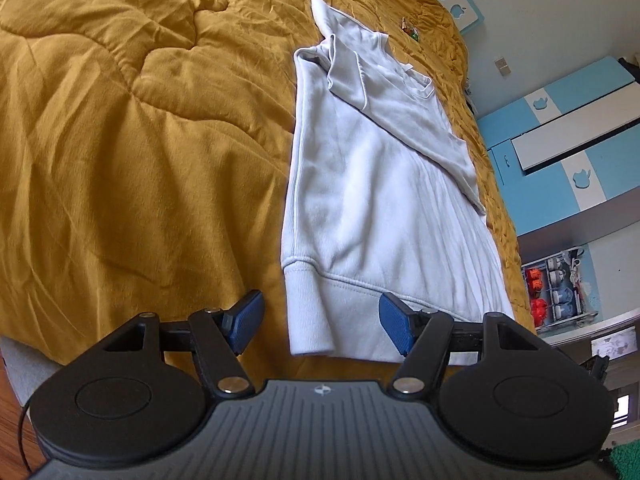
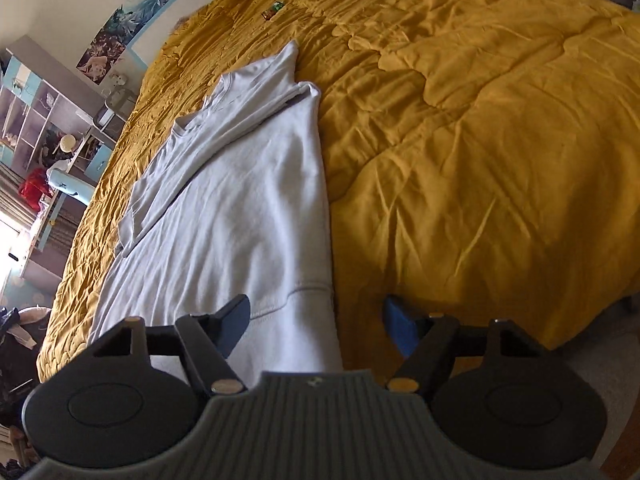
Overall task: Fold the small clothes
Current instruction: 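Grasp the sweatshirt hem with the left tool while the right tool grasps it too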
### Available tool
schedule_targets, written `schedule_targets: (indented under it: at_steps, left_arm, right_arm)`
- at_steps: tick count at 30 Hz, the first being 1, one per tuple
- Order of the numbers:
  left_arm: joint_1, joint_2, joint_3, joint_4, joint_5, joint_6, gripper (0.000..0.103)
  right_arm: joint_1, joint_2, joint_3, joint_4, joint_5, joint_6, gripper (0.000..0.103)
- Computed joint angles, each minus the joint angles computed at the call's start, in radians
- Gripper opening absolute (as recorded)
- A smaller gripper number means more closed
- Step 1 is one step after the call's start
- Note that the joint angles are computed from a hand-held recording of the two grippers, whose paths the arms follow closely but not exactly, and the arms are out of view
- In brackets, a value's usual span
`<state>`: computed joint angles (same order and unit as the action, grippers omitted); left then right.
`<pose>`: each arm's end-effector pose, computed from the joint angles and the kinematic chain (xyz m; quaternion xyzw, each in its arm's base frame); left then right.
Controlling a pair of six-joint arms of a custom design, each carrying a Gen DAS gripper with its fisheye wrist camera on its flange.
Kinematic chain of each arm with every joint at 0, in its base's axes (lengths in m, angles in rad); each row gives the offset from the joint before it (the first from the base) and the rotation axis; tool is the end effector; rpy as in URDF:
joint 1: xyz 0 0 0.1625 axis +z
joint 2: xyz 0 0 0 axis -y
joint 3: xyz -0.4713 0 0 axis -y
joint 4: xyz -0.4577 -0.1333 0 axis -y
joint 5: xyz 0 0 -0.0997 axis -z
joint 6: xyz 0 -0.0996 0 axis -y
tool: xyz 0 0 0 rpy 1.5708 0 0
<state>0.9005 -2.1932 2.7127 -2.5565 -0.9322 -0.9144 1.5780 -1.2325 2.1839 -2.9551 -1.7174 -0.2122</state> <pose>-0.0028 -0.3137 0.2916 -0.1844 0.9081 -0.3715 0.0583 0.1227 -0.5531 0.1868 0.0910 -0.9699 0.2057 0.0931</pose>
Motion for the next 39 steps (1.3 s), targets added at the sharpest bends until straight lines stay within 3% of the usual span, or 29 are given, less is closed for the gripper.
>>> schedule_targets:
  at_steps: [5,6,7,9,10,11,13,18,24,32,39]
  left_arm:
    - [0.008,0.014,0.003,-0.032,-0.008,0.012,0.076]
    - [0.009,0.021,0.001,-0.031,-0.006,0.01,0.075]
    - [0.01,0.025,-0.001,-0.029,-0.005,0.008,0.071]
    - [0.003,0.029,-0.003,-0.015,0.012,-0.003,0.045]
    - [0.0,0.028,-0.002,-0.006,0.021,-0.015,0.023]
    - [-0.001,0.027,-0.005,0.011,0.023,-0.031,0.01]
    - [-0.013,0.024,-0.001,0.014,0.037,-0.038,0.006]
    - [-0.083,-0.023,0.008,0.032,0.093,0.015,0.005]
    - [-0.091,0.003,0.011,-0.117,0.097,0.108,0.005]
    - [-0.075,0.175,0.016,-0.505,0.095,0.295,0.004]
    - [-0.102,0.322,-0.009,-0.752,0.154,0.466,0.004]
  right_arm:
    - [-0.014,-0.014,0.027,0.011,0.034,0.017,0.049]
    - [-0.011,-0.009,0.031,-0.001,0.03,0.014,0.041]
    - [-0.009,-0.004,0.031,-0.009,0.029,0.006,0.025]
    - [-0.002,0.012,0.039,-0.053,0.022,-0.017,0.014]
    - [0.001,0.018,0.044,-0.072,0.021,-0.026,0.009]
    - [0.004,0.02,0.048,-0.085,0.022,-0.03,0.006]
    - [0.008,0.018,0.054,-0.101,0.023,-0.037,0.004]
    - [0.014,-0.011,0.058,-0.092,0.068,-0.06,0.003]
    - [0.013,-0.02,0.038,-0.083,0.206,-0.03,0.003]
    - [0.027,0.029,0.003,-0.141,0.343,0.005,0.003]
    - [0.06,0.074,-0.051,-0.188,0.411,-0.042,0.003]
